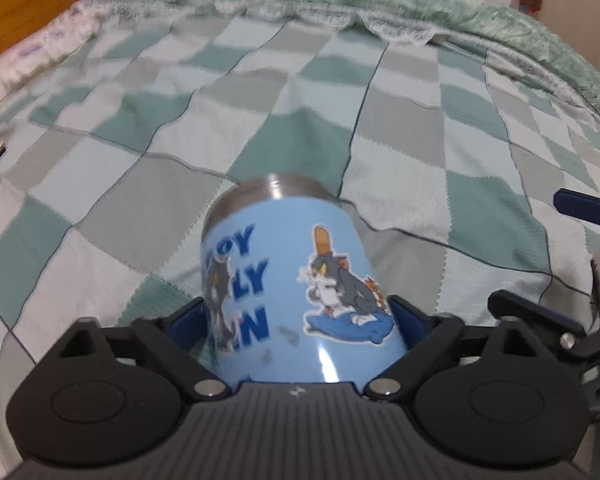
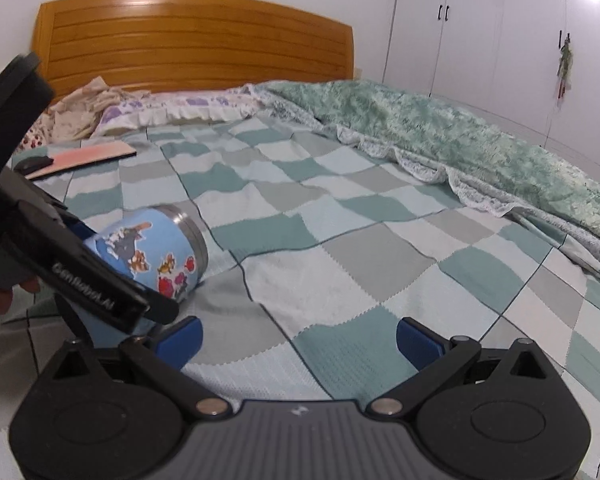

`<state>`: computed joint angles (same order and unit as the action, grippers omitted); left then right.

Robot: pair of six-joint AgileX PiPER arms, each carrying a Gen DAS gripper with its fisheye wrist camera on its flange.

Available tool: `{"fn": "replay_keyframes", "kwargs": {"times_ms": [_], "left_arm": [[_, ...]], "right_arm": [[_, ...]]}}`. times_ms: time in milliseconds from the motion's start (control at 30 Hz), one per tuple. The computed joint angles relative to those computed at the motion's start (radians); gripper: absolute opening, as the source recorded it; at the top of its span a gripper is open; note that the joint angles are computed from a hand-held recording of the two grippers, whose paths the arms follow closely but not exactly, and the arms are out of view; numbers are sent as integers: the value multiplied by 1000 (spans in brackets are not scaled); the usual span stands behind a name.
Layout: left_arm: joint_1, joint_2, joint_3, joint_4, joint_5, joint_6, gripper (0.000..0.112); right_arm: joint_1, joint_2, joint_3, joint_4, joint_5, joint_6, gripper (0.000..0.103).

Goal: Flip cup upright
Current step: 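Close the right gripper around the light-blue cup's body, then lift the light-blue cup with the right gripper and rotate it upright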

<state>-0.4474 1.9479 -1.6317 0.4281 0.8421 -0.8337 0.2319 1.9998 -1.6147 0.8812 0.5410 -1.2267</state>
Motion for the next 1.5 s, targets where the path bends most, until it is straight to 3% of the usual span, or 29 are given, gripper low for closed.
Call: {"fn": "replay_keyframes", "kwargs": {"times_ms": [300, 500, 767, 1067, 1300, 1500], "left_arm": [[-38, -67, 86, 74, -27, -34, 88], [-90, -165, 163, 103, -40, -69, 88], [-251, -342, 258, 137, 36, -124, 88], [-523, -452, 339, 215, 139, -310, 88], [-701, -409, 355, 221, 144, -426, 88], [-783, -313, 329, 227, 100, -515, 88]], "right_arm": [[9, -67, 69, 8, -1, -15, 103], [3, -209, 194, -18, -8, 24, 103], [8, -513, 409, -210, 12, 219, 103], [-47, -899, 640, -453, 155, 478, 103], [-300, -1154, 823, -389, 334, 357, 103], [-789, -1272, 933, -200, 602, 0, 103]]}}
